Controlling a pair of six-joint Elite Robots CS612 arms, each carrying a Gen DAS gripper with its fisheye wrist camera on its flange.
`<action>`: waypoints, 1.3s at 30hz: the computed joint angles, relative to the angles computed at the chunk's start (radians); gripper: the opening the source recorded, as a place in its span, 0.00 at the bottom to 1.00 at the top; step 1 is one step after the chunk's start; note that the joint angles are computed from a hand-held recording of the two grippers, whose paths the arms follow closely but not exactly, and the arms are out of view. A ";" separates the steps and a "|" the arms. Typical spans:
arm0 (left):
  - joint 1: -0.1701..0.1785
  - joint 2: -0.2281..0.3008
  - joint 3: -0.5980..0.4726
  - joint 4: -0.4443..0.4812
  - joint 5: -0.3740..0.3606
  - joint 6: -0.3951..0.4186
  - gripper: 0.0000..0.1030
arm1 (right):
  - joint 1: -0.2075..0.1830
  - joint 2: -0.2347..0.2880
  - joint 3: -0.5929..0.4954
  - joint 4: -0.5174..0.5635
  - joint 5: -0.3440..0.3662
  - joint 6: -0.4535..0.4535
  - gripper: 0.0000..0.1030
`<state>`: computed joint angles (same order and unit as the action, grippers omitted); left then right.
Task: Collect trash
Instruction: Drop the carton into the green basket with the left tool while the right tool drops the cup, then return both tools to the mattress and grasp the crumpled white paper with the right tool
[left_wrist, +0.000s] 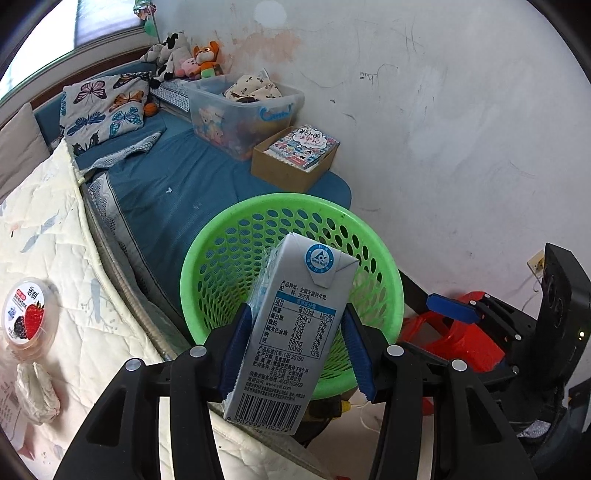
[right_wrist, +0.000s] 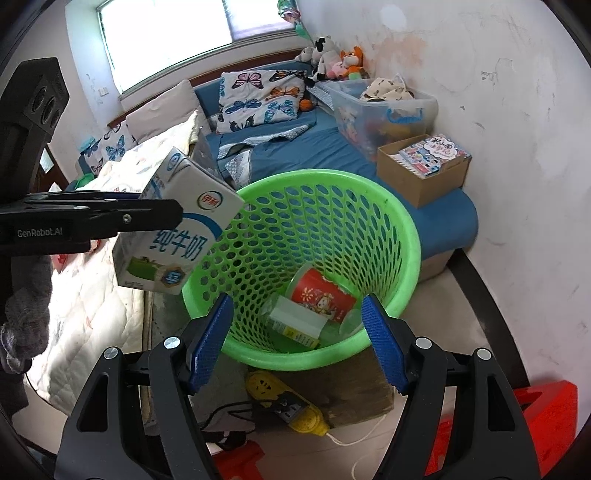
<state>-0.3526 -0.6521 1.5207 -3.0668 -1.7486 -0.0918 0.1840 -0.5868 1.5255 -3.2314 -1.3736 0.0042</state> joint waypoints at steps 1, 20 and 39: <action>0.000 0.001 0.000 -0.003 -0.004 0.000 0.47 | 0.001 0.000 -0.001 0.001 0.000 -0.001 0.70; 0.023 -0.027 0.076 -0.160 -0.047 -0.044 0.51 | 0.013 -0.014 0.018 -0.020 -0.001 -0.002 0.70; 0.072 -0.133 0.305 -0.384 0.137 -0.120 0.51 | 0.070 -0.014 -0.025 0.009 0.071 -0.076 0.70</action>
<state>-0.2803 -0.7854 1.8254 -3.4508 -1.6115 -0.2118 0.2541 -0.6010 1.5002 -3.2223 -1.3028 -0.0718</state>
